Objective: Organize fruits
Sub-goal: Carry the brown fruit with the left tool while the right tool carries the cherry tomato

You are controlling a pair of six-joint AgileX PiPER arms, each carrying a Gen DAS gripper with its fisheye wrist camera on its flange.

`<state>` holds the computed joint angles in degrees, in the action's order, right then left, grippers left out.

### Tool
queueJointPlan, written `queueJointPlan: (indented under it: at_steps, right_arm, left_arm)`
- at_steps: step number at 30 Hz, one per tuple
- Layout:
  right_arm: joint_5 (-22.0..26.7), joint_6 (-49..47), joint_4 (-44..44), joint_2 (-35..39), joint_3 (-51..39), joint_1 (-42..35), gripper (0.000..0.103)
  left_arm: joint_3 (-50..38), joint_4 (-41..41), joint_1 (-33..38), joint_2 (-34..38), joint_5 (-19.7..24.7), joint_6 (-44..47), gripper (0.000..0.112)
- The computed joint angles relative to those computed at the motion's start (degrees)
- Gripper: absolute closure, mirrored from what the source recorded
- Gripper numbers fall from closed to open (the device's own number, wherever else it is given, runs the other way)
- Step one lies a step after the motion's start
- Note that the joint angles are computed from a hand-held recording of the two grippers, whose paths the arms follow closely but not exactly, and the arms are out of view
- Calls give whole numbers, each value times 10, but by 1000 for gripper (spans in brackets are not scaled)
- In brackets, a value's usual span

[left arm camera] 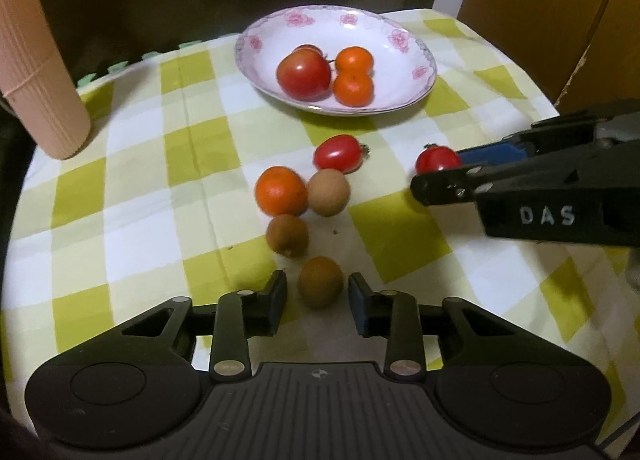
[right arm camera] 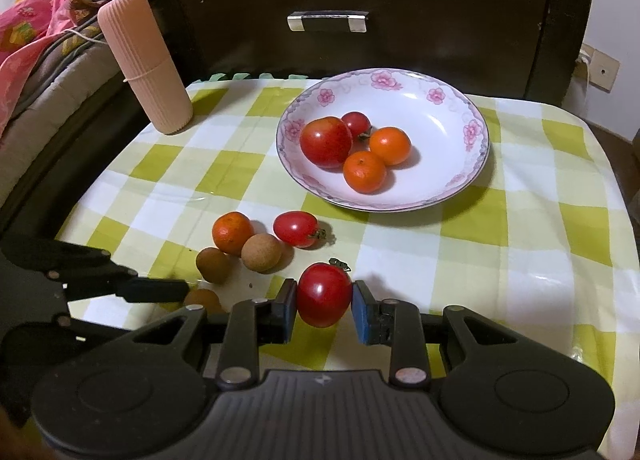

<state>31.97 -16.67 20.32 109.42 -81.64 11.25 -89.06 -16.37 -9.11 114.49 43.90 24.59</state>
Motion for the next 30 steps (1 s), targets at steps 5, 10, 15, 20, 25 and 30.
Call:
queueJointPlan:
  at_steps: [5, 10, 15, 20, 25, 30]
  right_arm:
    - [1, 1, -1, -3, 3, -2, 75]
    - [0, 4, -1, -8, 5, -6, 75]
    - [-4, 2, 3, -13, 7, -7, 75]
    - [-1, 24, -16, 2, -22, -9, 75]
    - [12, 47, -36, 28, -78, -11, 75]
    - [19, 50, -39, 57, -119, -19, 75]
  left_arm:
    - [18, 28, -12, -9, -13, 2, 81]
    - [19, 11, -11, -17, -9, 13, 81]
    - [-4, -24, -2, -17, 0, 19, 81]
    - [-53, -31, -2, 1, -1, 9, 81]
    - [-149, -31, -5, 52, 10, -16, 81]
    - [-237, -25, -7, 105, 32, -41, 81]
